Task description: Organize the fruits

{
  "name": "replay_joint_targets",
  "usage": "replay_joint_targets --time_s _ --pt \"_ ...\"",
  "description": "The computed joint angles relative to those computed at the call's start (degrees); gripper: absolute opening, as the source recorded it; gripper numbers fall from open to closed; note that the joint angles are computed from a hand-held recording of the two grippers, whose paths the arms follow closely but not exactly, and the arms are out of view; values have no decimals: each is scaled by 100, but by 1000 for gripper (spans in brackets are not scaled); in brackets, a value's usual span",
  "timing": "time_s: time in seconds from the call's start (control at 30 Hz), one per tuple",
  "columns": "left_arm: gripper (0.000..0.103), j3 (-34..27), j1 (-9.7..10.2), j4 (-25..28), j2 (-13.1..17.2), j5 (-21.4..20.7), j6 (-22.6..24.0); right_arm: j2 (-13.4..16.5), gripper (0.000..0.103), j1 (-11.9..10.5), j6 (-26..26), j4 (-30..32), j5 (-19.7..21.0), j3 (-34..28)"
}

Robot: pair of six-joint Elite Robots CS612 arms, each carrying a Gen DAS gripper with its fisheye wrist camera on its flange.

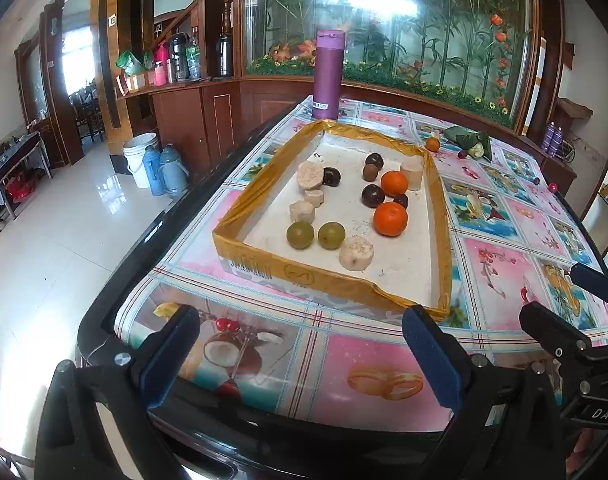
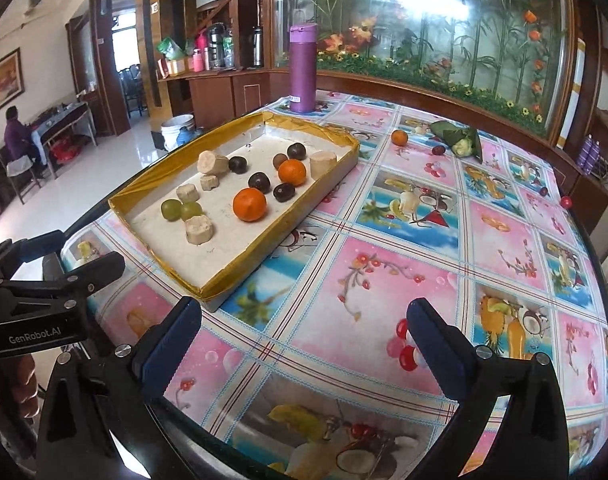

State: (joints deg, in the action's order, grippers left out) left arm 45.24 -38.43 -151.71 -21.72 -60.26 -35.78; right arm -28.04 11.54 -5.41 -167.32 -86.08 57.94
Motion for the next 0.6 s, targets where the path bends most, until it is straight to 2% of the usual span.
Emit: replay_joint_targets --time_s 0.17,0.33,0.6 --pt "102 130 -26 -334 -23 106 129 -56 103 40 143 -315 -303 159" --pt "102 217 -24 -492 -57 128 25 -109 103 36 370 -250 -384 248" --pt "102 250 -52 -774 -59 48 247 -194 103 68 479 -372 -541 416"
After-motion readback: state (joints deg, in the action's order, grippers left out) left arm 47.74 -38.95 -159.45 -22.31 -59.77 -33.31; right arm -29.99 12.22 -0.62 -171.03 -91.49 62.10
